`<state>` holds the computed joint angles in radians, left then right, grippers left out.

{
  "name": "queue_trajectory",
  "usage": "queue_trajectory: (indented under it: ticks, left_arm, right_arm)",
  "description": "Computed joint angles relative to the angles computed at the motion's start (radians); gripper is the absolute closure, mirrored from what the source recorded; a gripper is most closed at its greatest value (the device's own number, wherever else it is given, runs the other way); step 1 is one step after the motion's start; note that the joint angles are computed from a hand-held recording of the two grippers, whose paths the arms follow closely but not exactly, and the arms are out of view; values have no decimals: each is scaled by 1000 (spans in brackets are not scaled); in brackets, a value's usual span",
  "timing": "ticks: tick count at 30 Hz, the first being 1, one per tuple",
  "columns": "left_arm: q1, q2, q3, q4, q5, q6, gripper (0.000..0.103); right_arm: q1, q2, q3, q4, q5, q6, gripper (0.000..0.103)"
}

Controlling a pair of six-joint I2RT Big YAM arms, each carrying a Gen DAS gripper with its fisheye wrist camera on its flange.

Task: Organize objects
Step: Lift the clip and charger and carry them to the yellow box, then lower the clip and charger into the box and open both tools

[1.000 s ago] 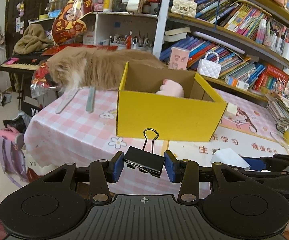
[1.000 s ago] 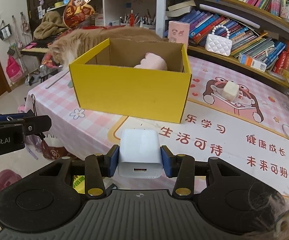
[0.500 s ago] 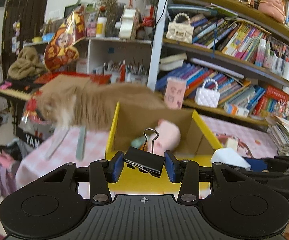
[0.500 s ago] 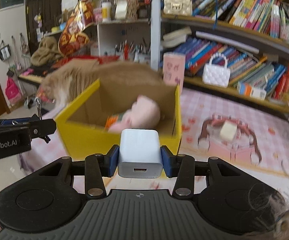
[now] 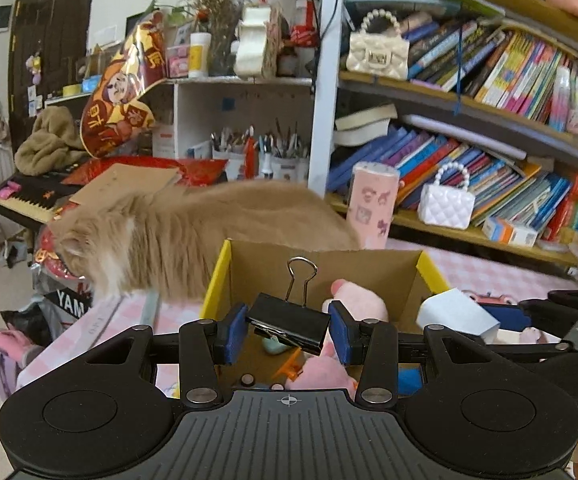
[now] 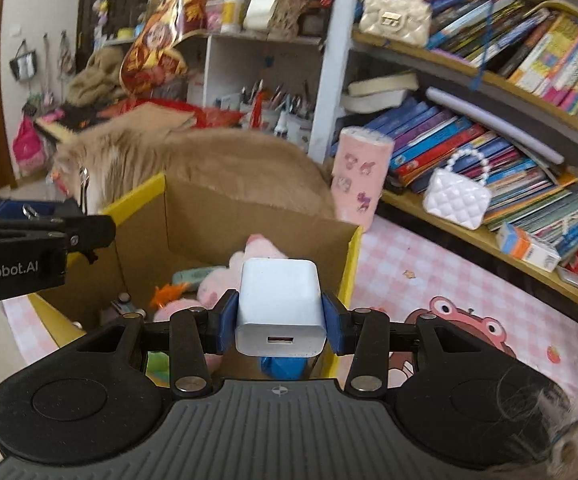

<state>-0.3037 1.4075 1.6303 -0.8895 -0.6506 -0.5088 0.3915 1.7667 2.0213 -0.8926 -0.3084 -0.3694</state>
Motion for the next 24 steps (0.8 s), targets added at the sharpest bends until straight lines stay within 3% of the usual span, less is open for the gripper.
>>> queue_trajectory:
  ticks: [14,20,24]
  left_arm:
    - [22,97,63,-112,20,-44,61]
    - [25,114,73,-146,36,-51,61]
    - [26,117,71,-163,48,-61,61]
  right_arm:
    - [4,198,269,-239,-32,-146,62]
    - [13,254,359,-342,-31,-266,62]
    - [15,279,403,-383,-32,-273,62]
